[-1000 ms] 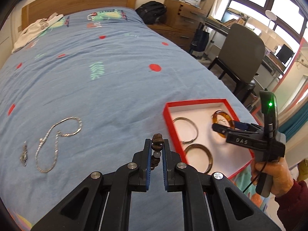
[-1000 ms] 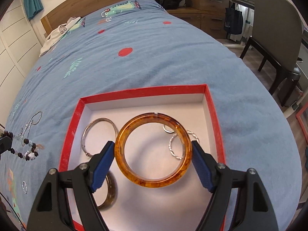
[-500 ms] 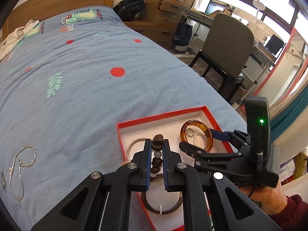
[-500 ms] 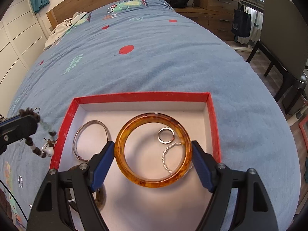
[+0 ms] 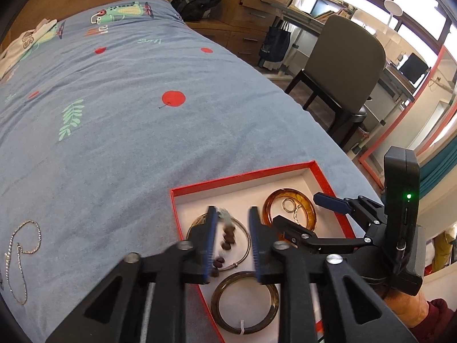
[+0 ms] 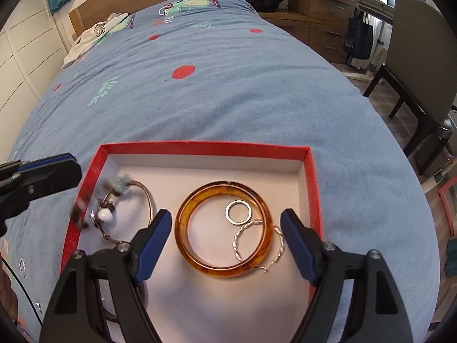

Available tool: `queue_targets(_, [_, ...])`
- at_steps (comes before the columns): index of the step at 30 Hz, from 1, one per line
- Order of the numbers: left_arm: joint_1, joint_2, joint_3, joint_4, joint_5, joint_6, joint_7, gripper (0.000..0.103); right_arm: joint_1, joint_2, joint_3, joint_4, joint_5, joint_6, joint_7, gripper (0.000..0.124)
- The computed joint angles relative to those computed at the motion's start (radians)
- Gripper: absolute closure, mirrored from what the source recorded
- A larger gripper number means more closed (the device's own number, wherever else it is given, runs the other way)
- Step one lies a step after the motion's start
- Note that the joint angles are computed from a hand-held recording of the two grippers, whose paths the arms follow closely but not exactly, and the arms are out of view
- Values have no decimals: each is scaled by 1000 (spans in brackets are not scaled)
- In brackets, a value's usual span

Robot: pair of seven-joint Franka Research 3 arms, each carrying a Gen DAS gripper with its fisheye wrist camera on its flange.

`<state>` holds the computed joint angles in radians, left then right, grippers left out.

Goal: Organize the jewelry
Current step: 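Lift both open tools out of the box, then move both tools over the twisted silver hoop and small silver hoop earring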

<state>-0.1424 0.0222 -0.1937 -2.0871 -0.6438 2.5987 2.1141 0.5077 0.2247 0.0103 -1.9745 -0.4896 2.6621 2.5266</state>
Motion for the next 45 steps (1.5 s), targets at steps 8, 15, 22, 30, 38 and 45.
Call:
queue_targets(8, [2,-63,24,-28,-49,6,35,57,-3,-50,3,-34,-20,12,41,46])
queue_targets(15, [-11,-201,82,-124,-2,24,7,57,-29,-154,45,-82,-73,-38,88,46])
queue_targets(22, [-32,-395,166,-264,89,39,-50,57,-66,-270,126,-110,-97,-96,118,46])
queue_targets(30, [-39,-614,259,-399,220,27,-128,54,-84,-373,218,-120,-102,-155,152,46])
queue_targets(38, [1,-809,328,-490,355,-8,-202,50,-81,-432,290,-95,-113,-217,164,46])
queue_targets(45, [58,-965,379,-554,452,-63,-235,49,-50,-424,333,-56,-135,-225,186,46])
